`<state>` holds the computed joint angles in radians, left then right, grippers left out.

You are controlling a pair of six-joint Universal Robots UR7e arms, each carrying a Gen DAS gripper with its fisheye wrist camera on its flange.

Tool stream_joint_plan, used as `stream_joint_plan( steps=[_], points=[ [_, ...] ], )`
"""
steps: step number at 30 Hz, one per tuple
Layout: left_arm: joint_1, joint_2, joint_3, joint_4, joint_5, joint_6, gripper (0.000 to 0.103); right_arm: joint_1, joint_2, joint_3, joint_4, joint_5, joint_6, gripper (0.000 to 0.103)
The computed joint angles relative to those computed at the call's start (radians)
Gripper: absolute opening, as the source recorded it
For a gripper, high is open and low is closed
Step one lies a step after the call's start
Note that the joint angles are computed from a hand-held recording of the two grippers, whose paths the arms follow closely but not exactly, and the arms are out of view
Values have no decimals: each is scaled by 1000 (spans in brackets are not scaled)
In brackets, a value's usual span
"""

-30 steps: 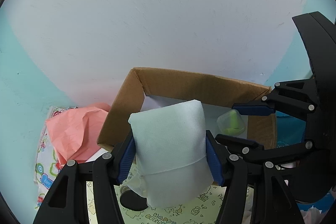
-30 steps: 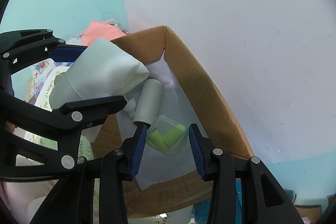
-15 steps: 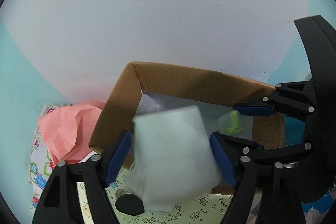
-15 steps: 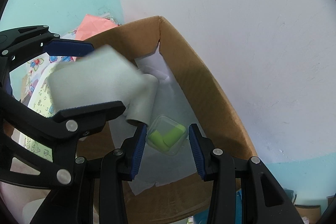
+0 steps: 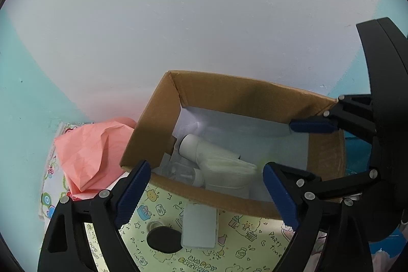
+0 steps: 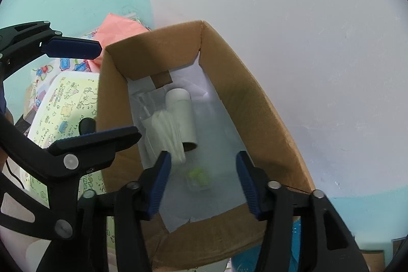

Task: Organize objects
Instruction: 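Withdraw both open tools from the box back over the mat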

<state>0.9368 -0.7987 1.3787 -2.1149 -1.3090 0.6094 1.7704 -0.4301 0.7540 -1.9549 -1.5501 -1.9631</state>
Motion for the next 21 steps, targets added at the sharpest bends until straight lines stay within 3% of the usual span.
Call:
stream_joint_plan(
  steps=[2,13,21],
  points=[
    [1,-4,4,-10,4,8,92,-3,-9,16,-8,9,-1,68],
    [5,-50,29,-12,14,-16,94,-23,-73,92,-23,66,-26,90],
    [-3,-100,69,-21,15,-43,94,-37,-103,103,4,77,-40,97]
  ],
)
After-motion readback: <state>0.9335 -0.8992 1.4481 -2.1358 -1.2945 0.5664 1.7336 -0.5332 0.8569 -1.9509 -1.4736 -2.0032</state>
